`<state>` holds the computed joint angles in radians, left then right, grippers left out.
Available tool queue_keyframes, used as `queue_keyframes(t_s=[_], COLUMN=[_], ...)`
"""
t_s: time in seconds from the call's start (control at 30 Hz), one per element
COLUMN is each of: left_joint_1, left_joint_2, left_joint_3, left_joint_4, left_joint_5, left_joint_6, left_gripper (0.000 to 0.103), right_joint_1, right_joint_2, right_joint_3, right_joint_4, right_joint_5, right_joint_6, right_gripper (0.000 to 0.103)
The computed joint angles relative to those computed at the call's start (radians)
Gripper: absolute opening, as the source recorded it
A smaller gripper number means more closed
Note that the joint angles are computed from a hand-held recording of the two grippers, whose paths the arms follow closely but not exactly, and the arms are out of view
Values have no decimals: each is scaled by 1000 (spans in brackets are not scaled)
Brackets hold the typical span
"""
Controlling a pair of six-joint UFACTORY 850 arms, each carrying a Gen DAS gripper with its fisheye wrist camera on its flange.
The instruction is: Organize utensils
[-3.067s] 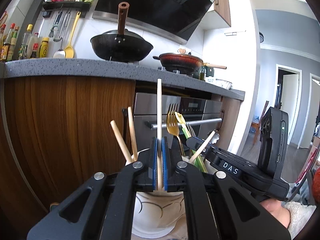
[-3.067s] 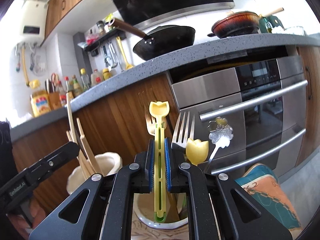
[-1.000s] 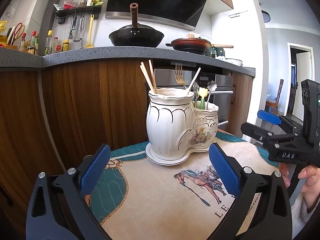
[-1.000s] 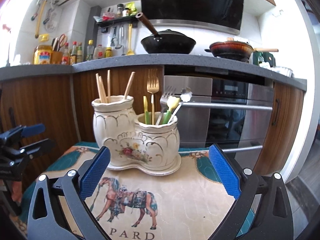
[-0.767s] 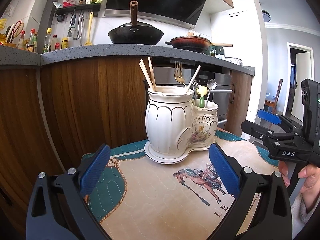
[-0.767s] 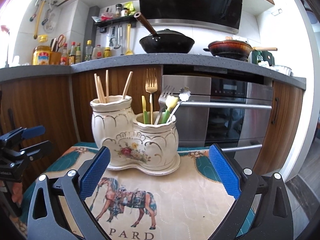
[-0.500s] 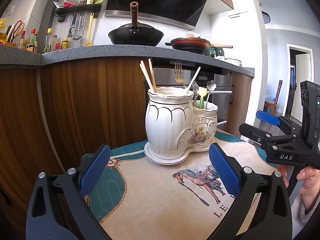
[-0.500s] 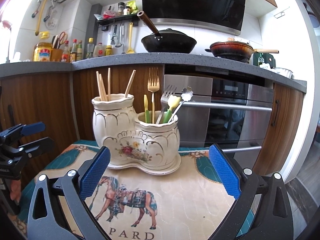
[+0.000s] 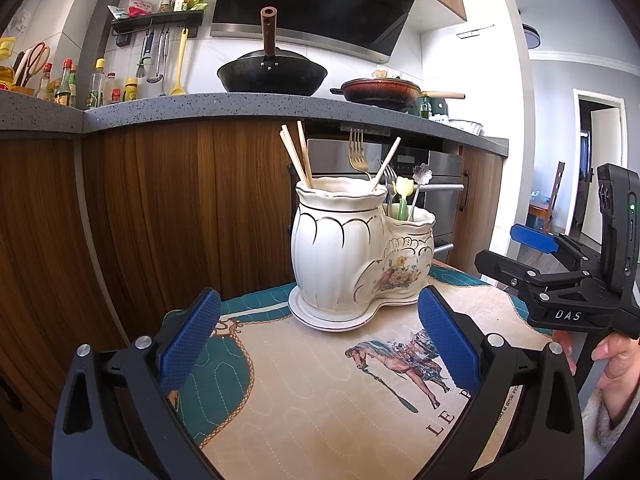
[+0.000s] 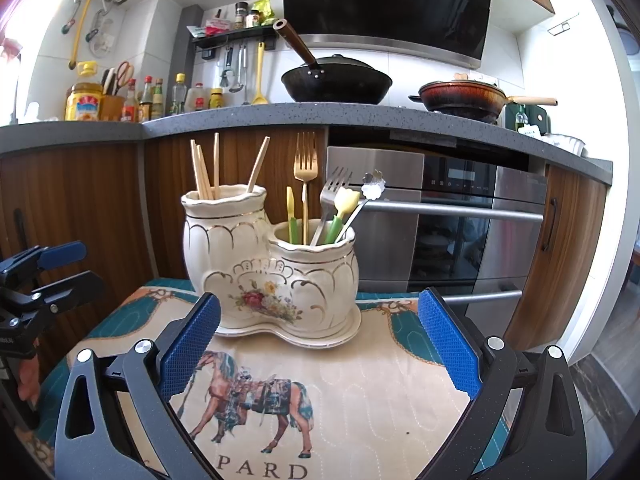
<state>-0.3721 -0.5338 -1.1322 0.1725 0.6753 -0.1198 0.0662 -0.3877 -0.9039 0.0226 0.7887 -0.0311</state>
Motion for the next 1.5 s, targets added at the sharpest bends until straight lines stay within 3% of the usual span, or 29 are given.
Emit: queue_keyframes(t_s=[1.5], left_joint_1=[-6], left_joint_2=[-3], left_joint_3=[-6], left_joint_4=[-20], left_joint_5=[-20], left_joint_6=[20], left_gripper=[97], right_joint_1=[-3], right_joint_2=[-3], right_joint_3=[1], right_joint_4=[4], right_joint_5=[-11], right_joint_6=[-4], right_gripper=[98])
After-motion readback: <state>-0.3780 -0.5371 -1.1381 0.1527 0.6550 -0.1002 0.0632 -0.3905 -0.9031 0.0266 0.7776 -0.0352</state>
